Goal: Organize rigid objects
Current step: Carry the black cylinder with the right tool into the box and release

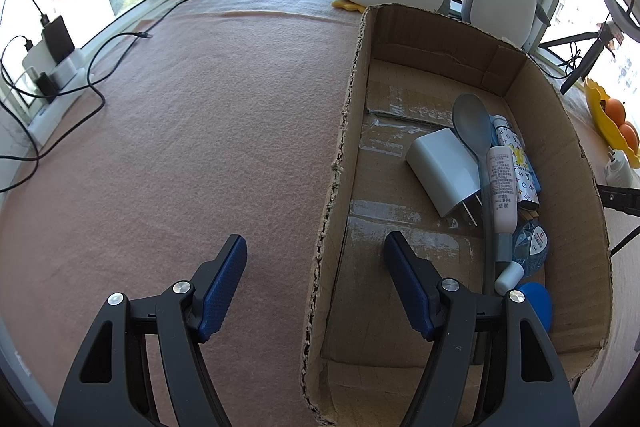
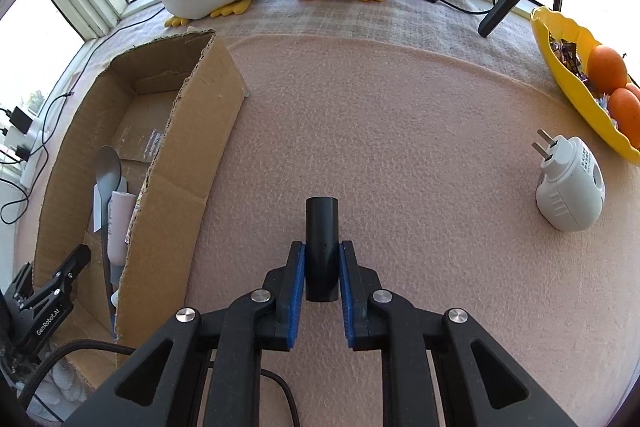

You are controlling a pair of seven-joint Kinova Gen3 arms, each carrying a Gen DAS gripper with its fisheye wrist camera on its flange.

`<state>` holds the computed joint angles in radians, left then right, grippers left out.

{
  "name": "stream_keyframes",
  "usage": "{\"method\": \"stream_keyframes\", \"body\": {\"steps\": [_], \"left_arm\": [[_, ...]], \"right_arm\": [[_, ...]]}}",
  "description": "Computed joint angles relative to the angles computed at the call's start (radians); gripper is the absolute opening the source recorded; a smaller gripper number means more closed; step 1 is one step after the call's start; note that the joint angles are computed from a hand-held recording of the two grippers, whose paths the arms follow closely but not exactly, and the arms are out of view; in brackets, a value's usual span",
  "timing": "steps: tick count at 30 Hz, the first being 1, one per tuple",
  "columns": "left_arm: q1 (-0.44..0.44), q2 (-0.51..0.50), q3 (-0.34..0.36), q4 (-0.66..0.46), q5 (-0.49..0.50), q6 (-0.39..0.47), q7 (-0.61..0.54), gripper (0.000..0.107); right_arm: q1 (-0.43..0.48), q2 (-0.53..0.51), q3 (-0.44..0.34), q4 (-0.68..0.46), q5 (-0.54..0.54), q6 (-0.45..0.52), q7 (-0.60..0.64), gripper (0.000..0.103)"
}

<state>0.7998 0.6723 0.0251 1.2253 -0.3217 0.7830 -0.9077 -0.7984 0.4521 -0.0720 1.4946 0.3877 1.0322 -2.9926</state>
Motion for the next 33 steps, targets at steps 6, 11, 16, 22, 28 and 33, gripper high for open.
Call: {"method": "stream_keyframes", "body": {"steps": [6, 11, 16, 22, 28, 33], "left_arm": [[0.000, 0.000, 0.001, 0.000, -0.001, 0.001, 0.001, 0.072], [0.000, 0.000, 0.001, -0.001, -0.001, 0.001, 0.001, 0.072], [0.000, 0.000, 0.001, 0.000, -0.001, 0.001, 0.002, 0.072], [0.000, 0.000, 0.002, 0.000, 0.001, 0.000, 0.004, 0.072], [0.000, 0.000, 0.002, 0.001, 0.001, 0.000, 0.005, 0.072], [0.000, 0.000, 0.002, 0.001, 0.001, 0.000, 0.005, 0.072]], "right_arm": [[-0.028, -0.005, 0.012, -0.061, 0.063, 0.057, 0.001, 0.015], [-0.037, 0.005, 0.015, -0.120, 0.098, 0.077, 0.018, 0.015], [-0.039, 0.031, 0.020, -0.178, 0.109, 0.067, 0.045, 0.015], [-0.050, 0.088, 0.034, -0.266, 0.107, 0.077, 0.107, 0.015], [-0.048, 0.146, 0.046, -0.348, 0.071, 0.087, 0.181, 0.015], [-0.043, 0.187, 0.056, -0.404, 0.031, 0.087, 0.226, 0.015]]}}
